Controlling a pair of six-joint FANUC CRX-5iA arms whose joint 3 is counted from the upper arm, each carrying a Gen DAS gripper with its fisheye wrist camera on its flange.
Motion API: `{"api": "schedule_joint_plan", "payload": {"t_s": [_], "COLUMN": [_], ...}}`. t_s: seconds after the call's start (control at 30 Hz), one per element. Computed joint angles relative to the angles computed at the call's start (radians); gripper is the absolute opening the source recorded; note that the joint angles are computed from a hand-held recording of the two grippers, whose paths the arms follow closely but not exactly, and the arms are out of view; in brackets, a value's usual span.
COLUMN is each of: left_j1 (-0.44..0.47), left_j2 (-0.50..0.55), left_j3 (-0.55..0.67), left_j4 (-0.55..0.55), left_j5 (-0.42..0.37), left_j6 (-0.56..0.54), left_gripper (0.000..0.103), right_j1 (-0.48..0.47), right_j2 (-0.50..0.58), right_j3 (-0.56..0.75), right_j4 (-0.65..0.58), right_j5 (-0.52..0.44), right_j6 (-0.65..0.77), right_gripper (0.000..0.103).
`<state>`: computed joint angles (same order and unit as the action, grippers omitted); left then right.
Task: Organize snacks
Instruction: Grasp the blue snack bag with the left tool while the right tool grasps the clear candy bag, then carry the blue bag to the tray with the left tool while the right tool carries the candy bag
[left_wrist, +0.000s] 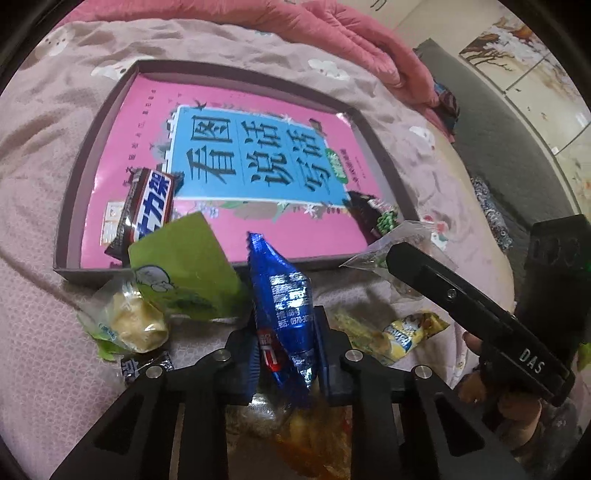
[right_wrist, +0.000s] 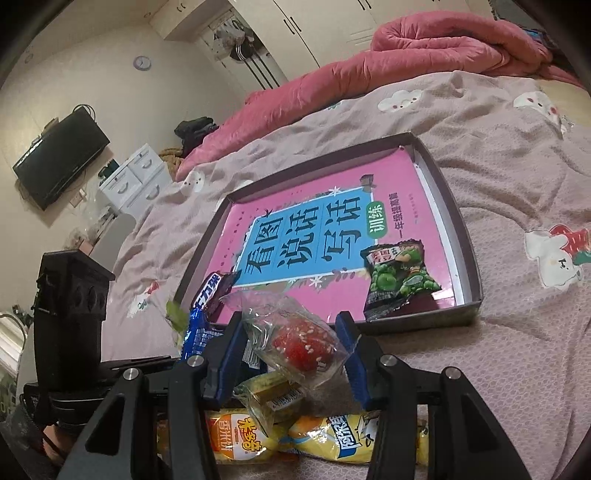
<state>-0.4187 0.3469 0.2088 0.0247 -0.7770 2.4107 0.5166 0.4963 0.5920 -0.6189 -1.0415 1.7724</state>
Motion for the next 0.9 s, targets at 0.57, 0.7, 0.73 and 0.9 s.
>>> {"api": "schedule_joint_plan", "payload": {"t_s": [0.57, 0.7, 0.73, 0.9], "left_j1": [-0.004, -0.002, -0.002, -0.004], "left_j2": [-0.101, -0.116, -0.124, -0.153], "left_j3": [-0.07, -0.068, -0.073, -0.079], "left_j4": [-0.053, -0.085, -0.096, -0.157], "left_j5": [0.078, 0.077, 0.079, 0.079], "left_j6": [0.044, 0.079, 0.089, 0.143], "left_gripper": [0.023, 0.023, 0.023, 0.023], "right_j1": [-0.009, -0.006, -0.006, -0.005], "right_j2": [-0.024, -0.033, -0.035, -0.046], "right_j3": [-0.023, -0.035, -0.037, -0.049], "right_j4": [-0.021, -0.015, -0.015, -0.015], "right_j5": [0.053, 0.075, 0.08, 0.105], "right_j6": [0.014, 0.013, 0.013, 0.02], "right_gripper": [0.049, 0.049, 0.049, 0.049]}}
